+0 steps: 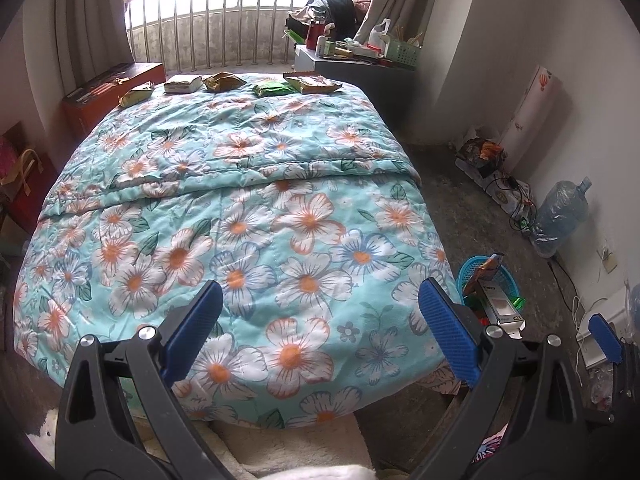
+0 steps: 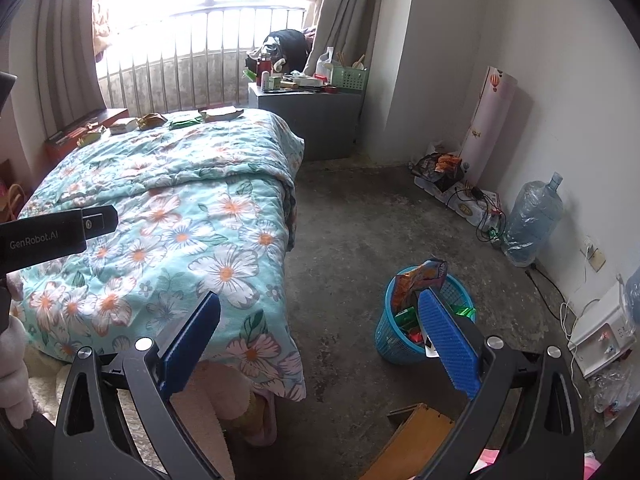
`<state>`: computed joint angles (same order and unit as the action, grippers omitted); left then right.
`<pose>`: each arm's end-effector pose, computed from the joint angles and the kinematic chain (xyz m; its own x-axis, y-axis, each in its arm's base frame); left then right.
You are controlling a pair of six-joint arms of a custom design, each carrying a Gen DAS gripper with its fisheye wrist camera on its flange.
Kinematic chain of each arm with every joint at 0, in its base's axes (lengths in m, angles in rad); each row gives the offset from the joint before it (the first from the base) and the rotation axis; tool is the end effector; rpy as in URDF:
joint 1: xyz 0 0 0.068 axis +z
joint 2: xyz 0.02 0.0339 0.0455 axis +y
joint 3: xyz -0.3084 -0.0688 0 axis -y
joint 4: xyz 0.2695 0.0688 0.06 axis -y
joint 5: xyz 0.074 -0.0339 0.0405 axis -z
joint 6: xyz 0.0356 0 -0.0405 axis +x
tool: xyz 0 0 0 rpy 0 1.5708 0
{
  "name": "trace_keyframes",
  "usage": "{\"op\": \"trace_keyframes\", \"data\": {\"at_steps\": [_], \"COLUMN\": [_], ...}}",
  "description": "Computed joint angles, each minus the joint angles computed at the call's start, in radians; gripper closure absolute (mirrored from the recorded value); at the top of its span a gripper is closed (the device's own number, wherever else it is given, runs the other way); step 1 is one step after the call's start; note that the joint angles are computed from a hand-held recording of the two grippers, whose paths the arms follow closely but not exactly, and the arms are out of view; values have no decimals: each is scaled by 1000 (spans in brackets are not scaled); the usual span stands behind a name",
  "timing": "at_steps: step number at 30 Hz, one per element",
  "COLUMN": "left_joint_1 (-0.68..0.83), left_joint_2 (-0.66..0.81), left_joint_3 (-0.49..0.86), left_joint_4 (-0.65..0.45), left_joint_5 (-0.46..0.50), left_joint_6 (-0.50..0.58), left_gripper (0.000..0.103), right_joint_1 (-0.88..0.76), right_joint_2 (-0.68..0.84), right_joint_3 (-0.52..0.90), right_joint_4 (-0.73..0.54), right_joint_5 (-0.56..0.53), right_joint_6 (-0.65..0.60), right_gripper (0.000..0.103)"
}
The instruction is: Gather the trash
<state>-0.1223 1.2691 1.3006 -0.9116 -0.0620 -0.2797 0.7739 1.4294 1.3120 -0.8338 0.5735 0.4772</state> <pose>0.2639 -0.0302 0.3920 -0.7581 -0.1844 -0.6255 -0.1318 0.9827 -0.1300 0.2363 0.2039 0.3623 -0.6834 -0.1284 -0.7187 -0.0539 0.9906 -0.1257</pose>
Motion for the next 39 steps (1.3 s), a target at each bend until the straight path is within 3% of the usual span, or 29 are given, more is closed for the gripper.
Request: {"op": "trace_keyframes", "data": {"at_steps": [16,39], "left_joint_1": [-16,-10], "left_joint_2": [-6,-6], "left_joint_3": [2,-1], "left_joint_4": [-11,-22], "left_joint_5": [-29,-19], "left_joint_6": [62,52], "left_gripper": [9,9], "right_joint_1": [10,13], "right_joint_2": [-5,0], "right_joint_3": [-7,3], "right_joint_4": [14,9], "right_joint_5": [-6,-20], "right_joint_6": [-6,-14], "right_gripper": [7,7]}}
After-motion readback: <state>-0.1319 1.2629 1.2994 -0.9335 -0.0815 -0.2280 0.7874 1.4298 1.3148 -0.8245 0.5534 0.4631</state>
